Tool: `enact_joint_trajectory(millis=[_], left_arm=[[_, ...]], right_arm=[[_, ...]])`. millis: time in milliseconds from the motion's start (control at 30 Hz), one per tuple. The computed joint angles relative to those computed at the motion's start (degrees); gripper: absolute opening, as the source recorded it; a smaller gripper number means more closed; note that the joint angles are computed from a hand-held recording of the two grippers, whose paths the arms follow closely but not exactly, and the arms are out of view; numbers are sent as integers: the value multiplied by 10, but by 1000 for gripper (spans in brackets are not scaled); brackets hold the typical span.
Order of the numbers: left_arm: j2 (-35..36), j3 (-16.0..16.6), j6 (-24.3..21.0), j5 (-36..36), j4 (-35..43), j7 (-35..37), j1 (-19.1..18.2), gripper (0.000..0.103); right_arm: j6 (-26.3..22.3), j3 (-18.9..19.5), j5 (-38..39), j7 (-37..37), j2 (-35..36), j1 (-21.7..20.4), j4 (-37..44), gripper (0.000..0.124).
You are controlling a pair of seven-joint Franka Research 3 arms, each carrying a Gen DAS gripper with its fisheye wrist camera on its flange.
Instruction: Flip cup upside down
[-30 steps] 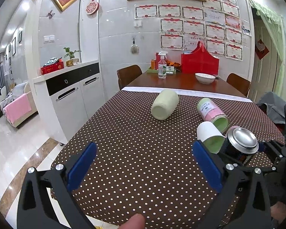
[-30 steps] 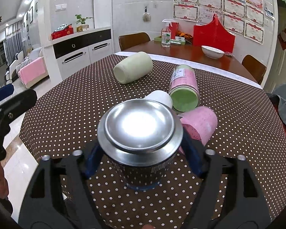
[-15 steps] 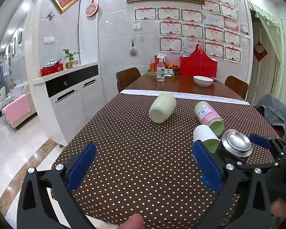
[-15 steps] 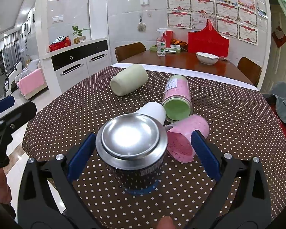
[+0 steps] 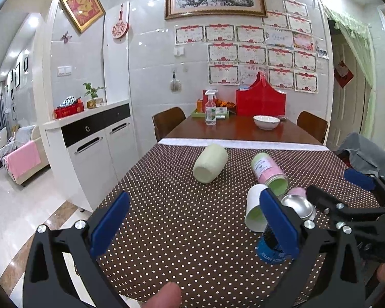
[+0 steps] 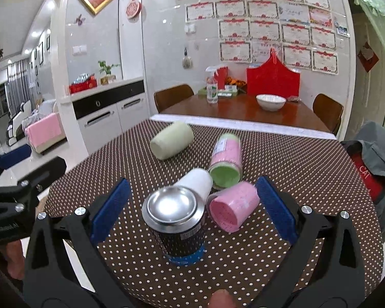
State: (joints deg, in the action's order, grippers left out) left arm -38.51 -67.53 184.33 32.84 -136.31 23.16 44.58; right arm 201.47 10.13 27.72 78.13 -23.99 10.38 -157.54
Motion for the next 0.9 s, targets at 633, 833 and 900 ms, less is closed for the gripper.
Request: enact_joint_trajectory(millis=[633, 833, 900], left_arm=[[-112, 67, -3, -4, -29, -26, -82, 99], [-129, 82, 3, -12, -40, -31, -106, 99], [-131, 87, 3, -13, -43, -31, -113, 99]], right_arm=[[-47, 233, 119, 62, -207, -238, -66, 97], [-75, 256, 94, 103, -271, -256, -92, 97], [-81, 261, 86, 120, -289, -259, -99, 97]])
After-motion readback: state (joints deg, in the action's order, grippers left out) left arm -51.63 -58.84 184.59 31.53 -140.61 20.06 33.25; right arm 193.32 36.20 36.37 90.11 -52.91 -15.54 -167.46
